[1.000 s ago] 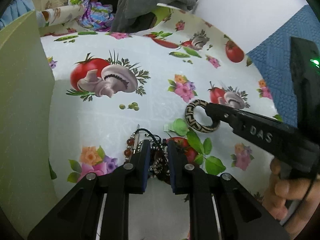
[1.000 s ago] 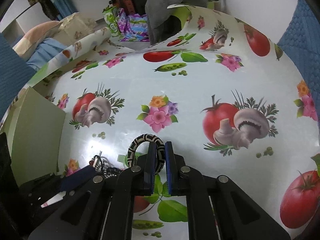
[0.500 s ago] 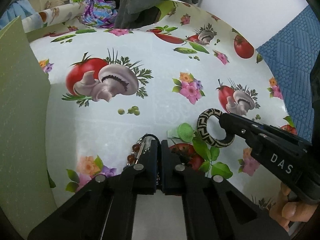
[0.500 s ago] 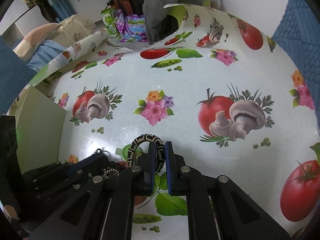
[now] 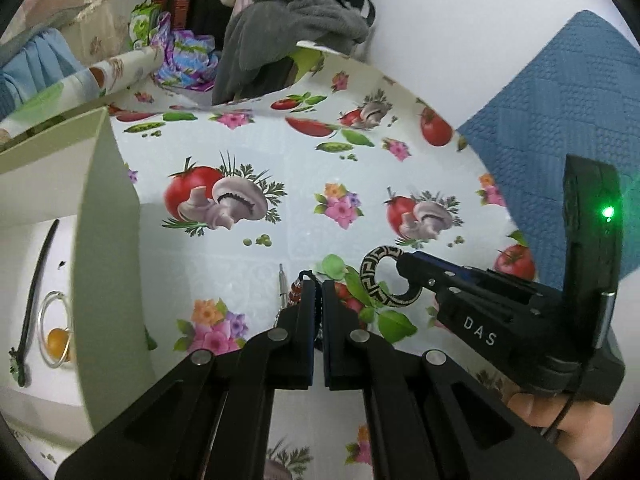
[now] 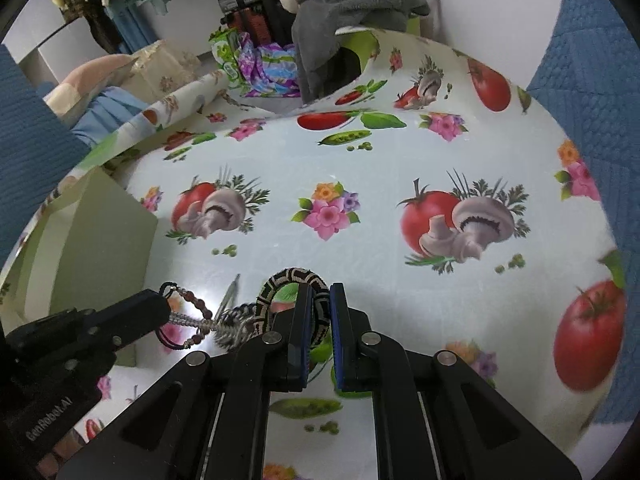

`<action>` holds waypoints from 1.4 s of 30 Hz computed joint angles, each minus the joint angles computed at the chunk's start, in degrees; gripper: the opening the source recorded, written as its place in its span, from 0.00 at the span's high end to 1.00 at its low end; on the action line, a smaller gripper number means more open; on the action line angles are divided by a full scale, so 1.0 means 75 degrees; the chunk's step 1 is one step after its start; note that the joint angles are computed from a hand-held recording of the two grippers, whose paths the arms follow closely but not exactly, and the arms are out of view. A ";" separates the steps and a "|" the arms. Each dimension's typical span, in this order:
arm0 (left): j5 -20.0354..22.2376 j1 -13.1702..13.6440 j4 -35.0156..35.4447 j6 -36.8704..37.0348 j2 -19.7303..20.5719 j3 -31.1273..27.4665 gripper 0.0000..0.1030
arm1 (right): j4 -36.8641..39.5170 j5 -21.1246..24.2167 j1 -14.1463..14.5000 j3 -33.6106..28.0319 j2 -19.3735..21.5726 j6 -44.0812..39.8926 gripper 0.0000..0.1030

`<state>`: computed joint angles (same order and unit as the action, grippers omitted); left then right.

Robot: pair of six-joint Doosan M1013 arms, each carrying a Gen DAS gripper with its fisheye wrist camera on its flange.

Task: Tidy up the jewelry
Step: 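Lift the tangled silver chain with the left tool while the right tool holds the patterned ring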

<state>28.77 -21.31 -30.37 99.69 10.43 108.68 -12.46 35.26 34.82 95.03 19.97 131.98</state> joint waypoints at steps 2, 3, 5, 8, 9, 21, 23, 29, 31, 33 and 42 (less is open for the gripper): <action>-0.0054 0.0009 -0.0124 0.0177 -0.0155 0.0114 0.98 | -0.0135 0.0001 0.0071 0.0082 -0.0080 0.0143 0.94; -0.0077 0.0027 -0.0225 0.0284 -0.0226 0.0167 0.98 | -0.0185 0.0006 0.0103 0.0112 -0.0110 0.0192 0.94; -0.0114 0.0048 -0.0355 0.0434 -0.0374 0.0271 0.98 | -0.0360 0.0012 0.0195 0.0186 -0.0181 0.0357 0.94; -0.0085 0.0106 -0.0569 0.0668 -0.0572 0.0414 0.98 | -0.0609 0.0039 0.0320 0.0289 -0.0290 0.0641 0.94; -0.0094 0.0127 -0.0632 0.0748 -0.0657 0.0481 0.98 | -0.0688 0.0043 0.0357 0.0314 -0.0319 0.0733 0.94; 0.0451 0.0527 -0.1151 0.1012 -0.0954 0.1123 0.98 | -0.0628 0.0187 0.0731 0.0432 -0.0334 0.0669 0.94; 0.0499 0.0548 -0.1046 0.0894 -0.0922 0.1214 0.98 | -0.0648 0.0281 0.0759 0.0403 -0.0279 0.0603 0.94; 0.0512 0.0620 -0.0709 0.0517 -0.0929 0.1445 0.98 | -0.0492 0.0270 0.0722 0.0443 -0.0261 0.0479 0.94; 0.0612 0.0672 -0.0807 0.0716 -0.0932 0.1507 0.97 | -0.0509 0.0238 0.0708 0.0465 -0.0278 0.0531 0.94; 0.0666 0.0676 -0.0664 0.0668 -0.0909 0.1526 0.97 | -0.0458 0.0204 0.0683 0.0483 -0.0289 0.0524 0.94; 0.0522 0.0589 -0.0191 0.0729 -0.1020 0.1703 0.71 | -0.0234 0.0100 0.0602 0.0513 -0.0293 0.0371 0.94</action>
<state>32.68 -16.90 -31.80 105.16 2.78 121.46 -14.21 36.01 39.34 98.87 17.78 134.76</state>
